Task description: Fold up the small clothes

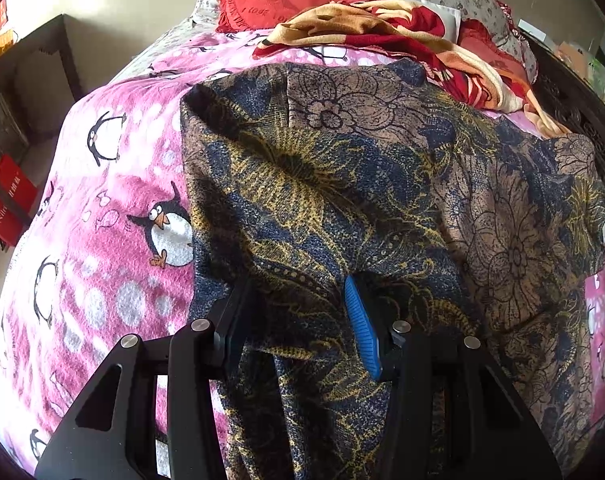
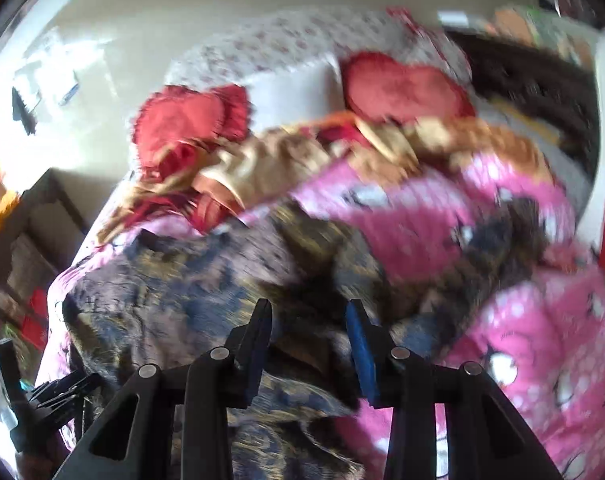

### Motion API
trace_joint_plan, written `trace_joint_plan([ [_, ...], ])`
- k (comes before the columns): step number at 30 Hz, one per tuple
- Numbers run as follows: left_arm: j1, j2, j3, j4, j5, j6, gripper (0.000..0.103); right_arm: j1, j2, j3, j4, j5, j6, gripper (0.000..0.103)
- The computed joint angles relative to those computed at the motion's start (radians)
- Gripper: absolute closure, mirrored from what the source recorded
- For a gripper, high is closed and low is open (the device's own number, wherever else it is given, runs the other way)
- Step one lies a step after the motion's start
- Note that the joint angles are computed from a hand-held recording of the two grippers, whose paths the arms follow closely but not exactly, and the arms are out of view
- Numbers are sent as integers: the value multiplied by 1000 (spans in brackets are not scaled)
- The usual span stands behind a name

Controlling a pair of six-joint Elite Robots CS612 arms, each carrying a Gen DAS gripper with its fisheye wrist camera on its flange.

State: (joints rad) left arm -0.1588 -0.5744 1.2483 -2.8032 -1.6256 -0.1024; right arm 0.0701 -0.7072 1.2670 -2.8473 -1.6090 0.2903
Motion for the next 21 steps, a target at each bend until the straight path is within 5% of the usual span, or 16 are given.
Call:
trace_joint_plan([
  [2,3,0,3,-10,-14,-8,57,9,4,-13,-44,26,-38,59],
  [3,6,0,5,-17,-23,-11,57,9,13,-31,-56,102,-83,56],
  [7,15,3,13,-51,-60,-19,57,34,90,-174,94,272,-295,55],
  [14,26,6,12,-62,-111,-19,57,93,238,-410,279,187,-590,56],
  [16,27,6,11,-61,-114,-17,57,101,261,-447,324,163,-658,82],
  [18,27,6,12,-62,-116,-17,57,107,265,-451,338,139,-715,96],
  [21,27,7,11,-64,-115,-16,57,103,256,-438,336,155,-723,99],
])
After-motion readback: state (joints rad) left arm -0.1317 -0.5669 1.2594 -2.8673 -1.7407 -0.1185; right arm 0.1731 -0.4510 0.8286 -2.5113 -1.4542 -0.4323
